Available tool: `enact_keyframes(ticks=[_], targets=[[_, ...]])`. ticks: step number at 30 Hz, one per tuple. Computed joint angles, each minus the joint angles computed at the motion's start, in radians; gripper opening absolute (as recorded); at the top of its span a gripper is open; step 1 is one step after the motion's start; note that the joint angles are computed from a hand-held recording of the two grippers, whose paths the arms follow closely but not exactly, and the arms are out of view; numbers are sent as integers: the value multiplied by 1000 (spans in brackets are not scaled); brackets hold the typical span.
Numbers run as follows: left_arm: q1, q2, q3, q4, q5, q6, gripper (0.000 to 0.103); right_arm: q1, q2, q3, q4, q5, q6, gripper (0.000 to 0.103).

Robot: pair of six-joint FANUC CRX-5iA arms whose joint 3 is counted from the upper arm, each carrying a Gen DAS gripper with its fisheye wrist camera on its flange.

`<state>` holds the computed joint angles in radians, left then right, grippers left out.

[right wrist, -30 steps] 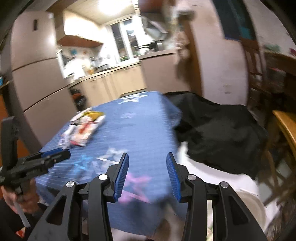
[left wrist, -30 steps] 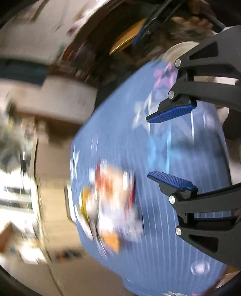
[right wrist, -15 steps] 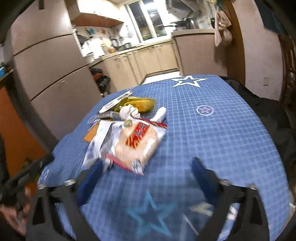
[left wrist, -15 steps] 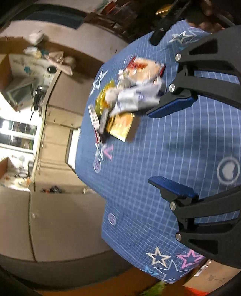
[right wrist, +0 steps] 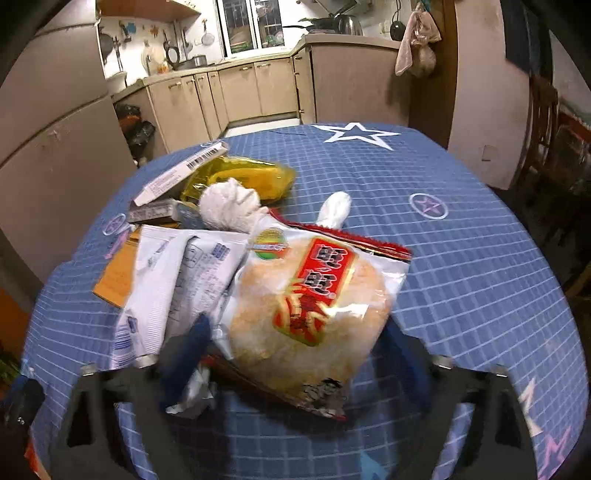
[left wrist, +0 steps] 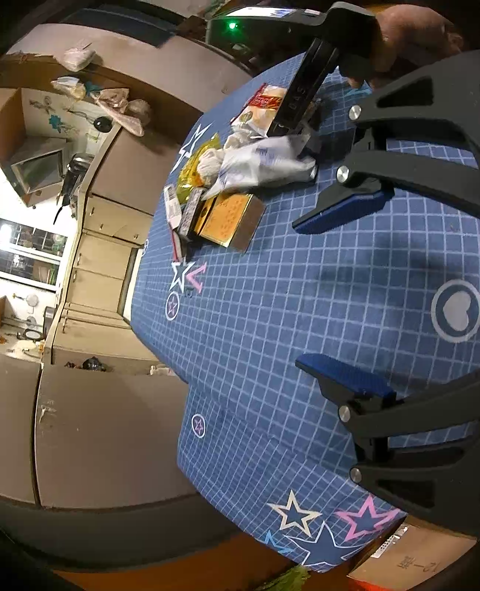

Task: Collect trash
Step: 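Grasp the white plastic bag with the left gripper while the right grasps the red-labelled snack packet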

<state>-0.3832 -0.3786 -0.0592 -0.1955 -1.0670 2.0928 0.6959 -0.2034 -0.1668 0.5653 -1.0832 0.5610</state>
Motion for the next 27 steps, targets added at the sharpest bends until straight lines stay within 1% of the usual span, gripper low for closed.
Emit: enact_keyframes(ticks=[1, 3, 6, 9, 11, 13, 15, 16, 18, 19, 20, 21, 22, 23, 24, 25, 26, 27], targets=[[-9, 3, 2, -6, 2, 4, 66, -2, -18, -12, -3, 5, 2, 73], [-37, 15, 14, -25, -2, 14, 70, -9, -72, -49, -16, 27, -2, 72], [-56, 32, 25, -13, 13, -3, 70, -6, -168, -122, 10, 38, -22, 71], [-67, 60, 47, 16, 34, -42, 71, -27, -260, -167, -35, 57, 2, 71], [-85, 87, 73, 11, 46, -59, 76, -37, -315, -196, -60, 65, 14, 71], [-111, 129, 107, -6, 67, -87, 77, -37, -365, -220, -80, 60, 17, 71], [-108, 176, 133, 30, 77, -136, 77, -35, -402, -242, -99, 58, 23, 71], [-99, 205, 143, 68, 83, -162, 77, -30, -420, -253, -106, 55, 21, 71], [-96, 251, 168, 94, 78, -174, 77, -8, -462, -282, -98, 48, 0, 71], [-102, 276, 189, 82, 66, -165, 77, 5, -478, -292, -87, 38, -8, 71], [-107, 295, 207, 72, 50, -154, 76, 11, -485, -296, -82, 34, -7, 71], [-104, 311, 216, 87, 42, -160, 72, 18, -493, -302, -78, 32, -6, 71], [-99, 326, 222, 106, 35, -168, 63, 23, -501, -307, -73, 30, -5, 71], [-104, 342, 237, 95, 16, -153, 56, 21, -503, -309, -71, 31, -1, 71], [-107, 352, 248, 89, 3, -144, 56, 21, -506, -311, -66, 30, -4, 71], [-98, 344, 230, 110, 26, -155, 42, 21, -512, -314, -61, 32, -10, 71], [-89, 343, 221, 132, 36, -164, 39, 23, -519, -319, -59, 34, -16, 71], [-89, 341, 219, 130, 40, -162, 38, 19, -525, -321, -61, 38, -19, 71]])
